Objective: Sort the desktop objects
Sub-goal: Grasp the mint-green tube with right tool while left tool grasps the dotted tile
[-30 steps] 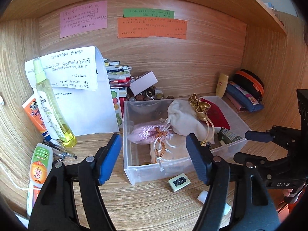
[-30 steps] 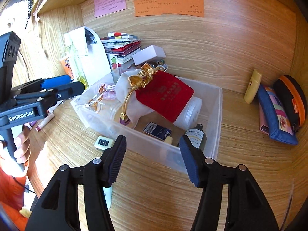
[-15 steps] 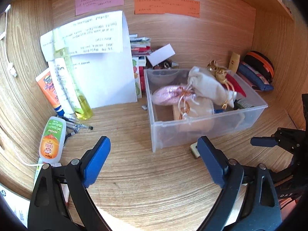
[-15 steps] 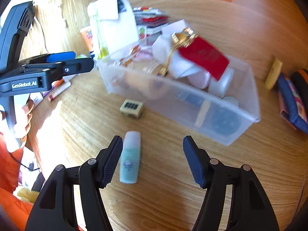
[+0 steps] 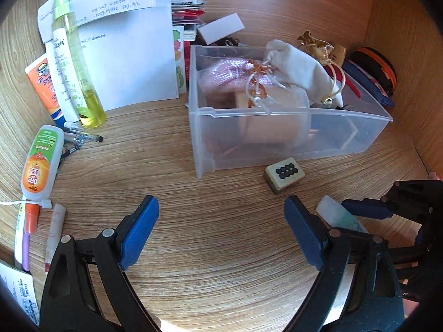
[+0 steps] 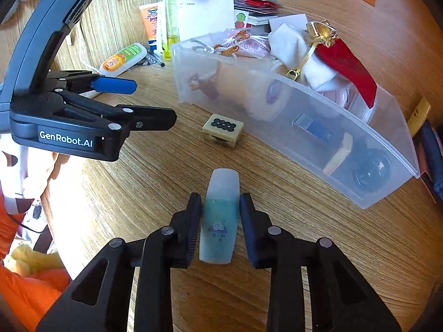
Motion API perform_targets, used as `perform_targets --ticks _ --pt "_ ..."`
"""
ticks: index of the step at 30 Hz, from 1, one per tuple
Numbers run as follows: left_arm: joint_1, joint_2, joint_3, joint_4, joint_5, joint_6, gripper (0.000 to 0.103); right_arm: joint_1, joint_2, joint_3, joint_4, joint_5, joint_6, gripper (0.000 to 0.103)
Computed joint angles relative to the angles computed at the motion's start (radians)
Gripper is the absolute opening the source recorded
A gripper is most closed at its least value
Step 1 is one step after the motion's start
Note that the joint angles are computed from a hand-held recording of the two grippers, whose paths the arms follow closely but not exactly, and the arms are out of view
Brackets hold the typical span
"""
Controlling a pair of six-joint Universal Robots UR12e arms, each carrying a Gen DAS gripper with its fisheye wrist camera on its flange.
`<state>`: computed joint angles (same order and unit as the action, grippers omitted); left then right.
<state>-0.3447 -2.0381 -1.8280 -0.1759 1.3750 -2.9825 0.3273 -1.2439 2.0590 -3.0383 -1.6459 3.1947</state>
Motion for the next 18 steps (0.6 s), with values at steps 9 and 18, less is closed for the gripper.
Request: perform_targets --ticks 9,18 --pt "-0.044 -0.027 0.048 -0.055 0.022 -0.021 0.092 -0.033 -0.041 0.065 -0.097 0.001 0.081 0.023" --pt "-0.089 -0.056 0.091 -0.088 0.093 -0.008 0.064 -0.070 -0.088 0.134 -0.174 -0.018 0.124 0.023"
